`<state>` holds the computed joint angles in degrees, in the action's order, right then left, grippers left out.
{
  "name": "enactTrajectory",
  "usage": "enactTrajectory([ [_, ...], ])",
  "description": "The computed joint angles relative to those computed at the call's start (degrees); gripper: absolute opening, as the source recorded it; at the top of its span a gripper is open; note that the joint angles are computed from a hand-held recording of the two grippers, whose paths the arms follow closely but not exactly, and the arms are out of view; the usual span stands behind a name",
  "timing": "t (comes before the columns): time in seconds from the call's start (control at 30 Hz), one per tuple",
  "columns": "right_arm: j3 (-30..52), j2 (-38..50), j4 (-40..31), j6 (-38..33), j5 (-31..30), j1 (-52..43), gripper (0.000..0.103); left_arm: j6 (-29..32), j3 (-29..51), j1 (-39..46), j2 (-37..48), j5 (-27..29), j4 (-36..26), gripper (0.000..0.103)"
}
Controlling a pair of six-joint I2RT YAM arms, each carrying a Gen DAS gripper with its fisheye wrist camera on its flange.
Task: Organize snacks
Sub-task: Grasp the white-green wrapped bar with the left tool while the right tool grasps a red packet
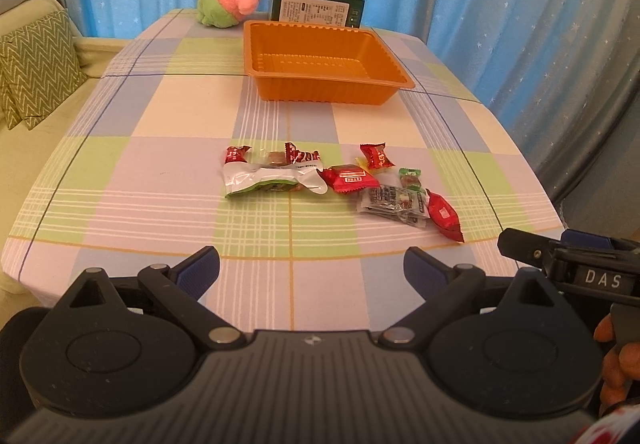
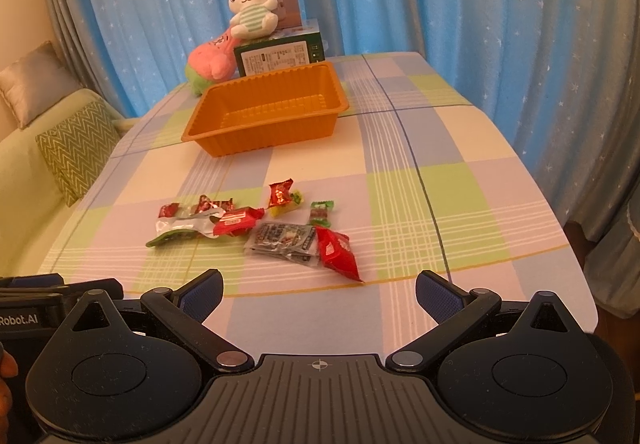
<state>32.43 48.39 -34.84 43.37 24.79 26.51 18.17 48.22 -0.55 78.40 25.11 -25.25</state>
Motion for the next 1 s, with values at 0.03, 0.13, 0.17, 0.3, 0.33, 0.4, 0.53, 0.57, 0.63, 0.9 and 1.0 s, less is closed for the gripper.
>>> enactTrajectory([
  [0.03,-0.4,0.3,1.1,-1.0,-0.8,-1.1,0.102,-0.1,0.5,-0.3,1.0,-0.1,0.2,0.097],
  [0.13,-1.9,2.0,5.6,-4.6,-3.4,-4.9,0.102,-0.4,2.6,-1.4,4.2,-0.9,0.9,0.096],
  [0.17,-2.3,2.9,7.3,-5.9,-4.6,-6.3,0.102,-0.7,3.2,-1.9,5.2,-1.3,1.4,0.096],
  [0.3,-3.2,8.2,13.7,-10.1,-10.5,-12.3,0.088,-2.0,6.2,-3.6,10.1,-2.0,2.5,0.094],
  [0.33,-3.4,9.7,15.3,-11.0,-12.0,-13.8,0.087,-2.3,7.0,-4.1,11.4,-2.2,2.8,0.094],
  [0.4,-3.6,12.9,18.3,-12.9,-13.7,-15.9,0.085,-2.6,8.3,-5.0,13.9,-2.6,3.5,0.091],
  [0.53,-3.8,20.4,24.7,-17.3,-18.0,-20.4,0.075,-2.5,11.1,-7.2,19.4,-3.5,4.9,0.089],
  [0.57,-3.7,22.4,26.2,-18.3,-19.0,-21.4,0.071,-2.5,11.7,-7.6,20.7,-3.6,5.2,0.088],
  [0.63,-3.4,25.7,28.6,-19.9,-20.8,-23.3,0.066,-2.1,13.3,-8.3,23.2,-4.1,5.5,0.087],
  [0.9,-1.2,34.4,33.7,-23.9,-23.8,-25.9,0.041,3.0,19.9,-8.5,30.7,-7.0,6.9,0.084],
  [1.0,-0.9,35.1,33.9,-24.1,-23.8,-25.9,0.031,10.6,22.4,-7.7,32.7,-6.6,7.2,0.082],
])
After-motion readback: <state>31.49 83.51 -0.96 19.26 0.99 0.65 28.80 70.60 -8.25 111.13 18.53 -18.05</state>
